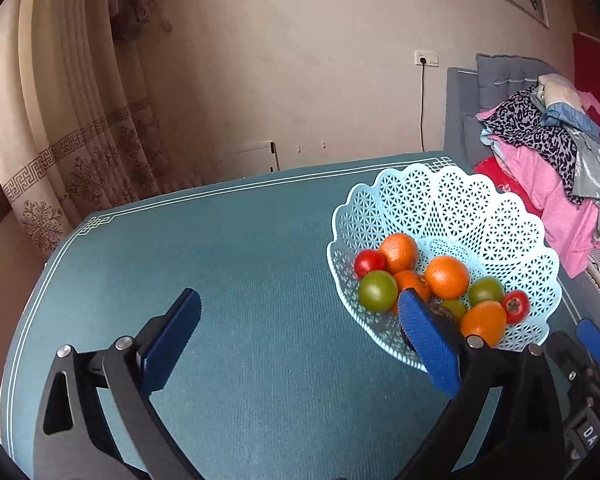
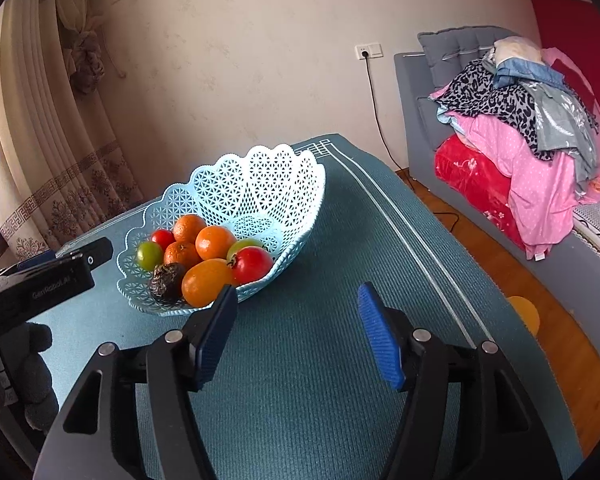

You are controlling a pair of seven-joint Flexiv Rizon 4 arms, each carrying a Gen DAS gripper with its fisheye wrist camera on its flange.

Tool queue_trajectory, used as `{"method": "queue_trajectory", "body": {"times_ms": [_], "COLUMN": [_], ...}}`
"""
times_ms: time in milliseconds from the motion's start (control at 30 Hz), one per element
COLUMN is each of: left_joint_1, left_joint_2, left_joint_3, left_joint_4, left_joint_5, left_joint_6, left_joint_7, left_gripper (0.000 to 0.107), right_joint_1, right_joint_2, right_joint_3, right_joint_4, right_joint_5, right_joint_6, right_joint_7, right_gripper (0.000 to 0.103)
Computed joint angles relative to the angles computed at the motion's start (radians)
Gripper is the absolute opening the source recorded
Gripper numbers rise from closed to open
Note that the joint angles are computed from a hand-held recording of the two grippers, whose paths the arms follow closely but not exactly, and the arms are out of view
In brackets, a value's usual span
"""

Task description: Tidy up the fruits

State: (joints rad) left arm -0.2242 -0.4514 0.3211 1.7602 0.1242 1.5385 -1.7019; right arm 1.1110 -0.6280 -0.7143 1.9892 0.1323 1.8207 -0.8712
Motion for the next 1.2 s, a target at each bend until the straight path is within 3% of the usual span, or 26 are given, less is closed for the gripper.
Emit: {"method": "queue_trajectory", "body": {"times_ms": [67,133,367,600,800,1200], "left_joint_1": [-0.025,0.022,0.086,0.1,0.027,-0.013], "left_joint_2": [0.003,0.018,0.026,0.023,0.007,-0.001], "left_joint_3": [0.034,-0.025,-0.1,-0.122,-0.038,0.004], "left_joint_4": [0.011,0.039,0.078,0.09,0.076,0.077], "left_joint_5": [0.019,0.005,-0.055,-0.111,-0.112,-0.119], "left_joint_6": [0.007,0.023,0.05,0.065,0.073,0.088], "left_joint_7": [-0.023,0.015,0.099,0.154,0.145,0.147], "left_gripper": [0.1,0.1,0.1,0.1,0.1,0.1], "right_joint_1": [0.015,0.03,0.072,0.111,0.124,0.151], "right_joint_2": [-0.006,-0.011,-0.028,-0.043,-0.048,-0.062], "right_joint_3": [-0.016,-0.031,-0.067,-0.104,-0.117,-0.148], "right_joint_4": [0.002,0.005,0.003,0.005,0.006,0.008], "right_joint_5": [0.002,0.006,0.023,0.03,0.037,0.043], "right_joint_6": [0.004,0.012,0.017,0.017,0.016,0.012], "right_joint_7": [-0.005,-0.013,-0.058,-0.096,-0.113,-0.119], "right_gripper": [0.068,0.071,0.073,0.078,0.078,0.083]}}
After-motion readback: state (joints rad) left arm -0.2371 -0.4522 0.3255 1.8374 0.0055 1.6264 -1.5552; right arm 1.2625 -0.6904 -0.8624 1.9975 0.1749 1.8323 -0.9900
